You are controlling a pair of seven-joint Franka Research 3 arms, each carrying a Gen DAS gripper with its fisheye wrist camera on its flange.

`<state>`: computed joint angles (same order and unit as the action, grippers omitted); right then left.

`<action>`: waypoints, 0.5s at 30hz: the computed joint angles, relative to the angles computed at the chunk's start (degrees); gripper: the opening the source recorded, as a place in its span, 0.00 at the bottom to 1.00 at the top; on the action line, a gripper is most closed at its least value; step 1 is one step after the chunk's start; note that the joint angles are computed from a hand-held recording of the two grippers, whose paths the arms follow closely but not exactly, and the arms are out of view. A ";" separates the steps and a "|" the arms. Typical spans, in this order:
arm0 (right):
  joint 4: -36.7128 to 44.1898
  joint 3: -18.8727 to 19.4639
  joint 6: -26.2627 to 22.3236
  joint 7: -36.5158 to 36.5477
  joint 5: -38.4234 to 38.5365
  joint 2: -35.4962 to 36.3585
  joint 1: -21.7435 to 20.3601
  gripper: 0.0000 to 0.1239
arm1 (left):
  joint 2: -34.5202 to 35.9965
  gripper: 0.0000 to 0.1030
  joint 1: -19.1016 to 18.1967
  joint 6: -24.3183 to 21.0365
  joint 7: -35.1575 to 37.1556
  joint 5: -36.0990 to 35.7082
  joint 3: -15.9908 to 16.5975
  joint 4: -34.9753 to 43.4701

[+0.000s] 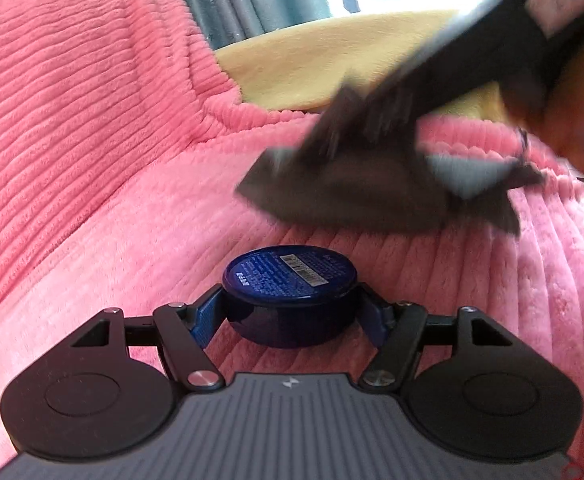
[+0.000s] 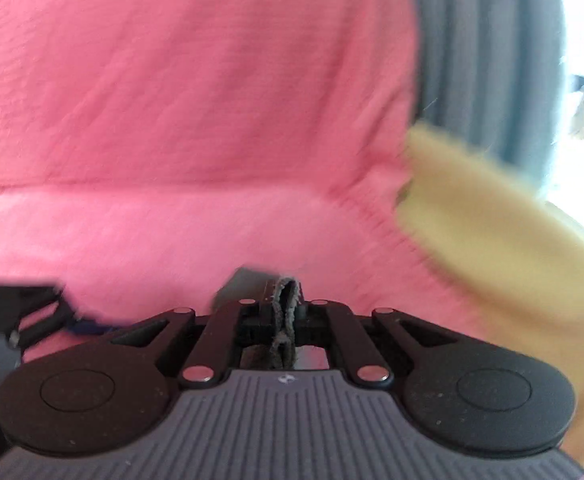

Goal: Clean container
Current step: 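Lift the cloth off the tin and open the right gripper to drop it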

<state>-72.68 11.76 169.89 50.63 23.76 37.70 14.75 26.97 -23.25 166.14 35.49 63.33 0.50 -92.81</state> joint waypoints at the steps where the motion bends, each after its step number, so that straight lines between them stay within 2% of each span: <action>1: -0.62 0.80 1.98 -1.21 0.43 -0.84 -0.89 0.01 | 0.02 0.67 -0.03 -0.15 0.07 -0.05 -0.02 0.07; 3: -2.48 3.35 6.88 -4.91 1.08 -2.63 -3.16 0.01 | 0.03 0.67 -0.20 -0.53 0.07 0.06 0.05 0.18; 6: -5.87 9.93 13.85 -11.56 0.94 -4.32 -7.55 0.01 | -0.19 0.67 -0.61 -1.21 -0.48 0.92 0.24 0.06; 8: -8.43 12.55 14.00 -14.32 -1.24 -5.04 -9.37 0.01 | -0.39 0.67 -0.50 -1.55 -0.63 1.05 0.03 -0.11; 9: -9.43 11.60 12.27 -14.45 -1.99 -5.44 -8.68 0.01 | -0.49 0.67 -0.44 -1.62 -0.77 1.16 -0.03 -0.20; 10: -10.24 8.74 9.40 -13.54 -2.66 -5.79 -6.52 0.01 | -0.58 0.67 -0.40 -1.74 -0.86 1.26 -0.12 -0.29; 13: -11.52 -3.45 -0.67 -5.69 -6.57 -5.44 3.10 0.01 | -0.86 0.67 -0.24 -2.05 -1.02 1.50 -0.41 -0.57; 14: -11.38 -6.69 -3.95 -2.28 -8.52 -4.78 5.79 0.02 | -0.90 0.67 -0.15 -2.09 -1.00 1.49 -0.51 -0.60; 15: -12.13 -8.21 -4.46 0.00 -9.88 -4.60 7.29 0.02 | -0.94 0.67 -0.04 -2.15 -0.92 1.39 -0.65 -0.64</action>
<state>-84.81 3.55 165.43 50.64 13.89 33.10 22.04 26.03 -23.29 163.99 34.57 64.72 -0.14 -93.45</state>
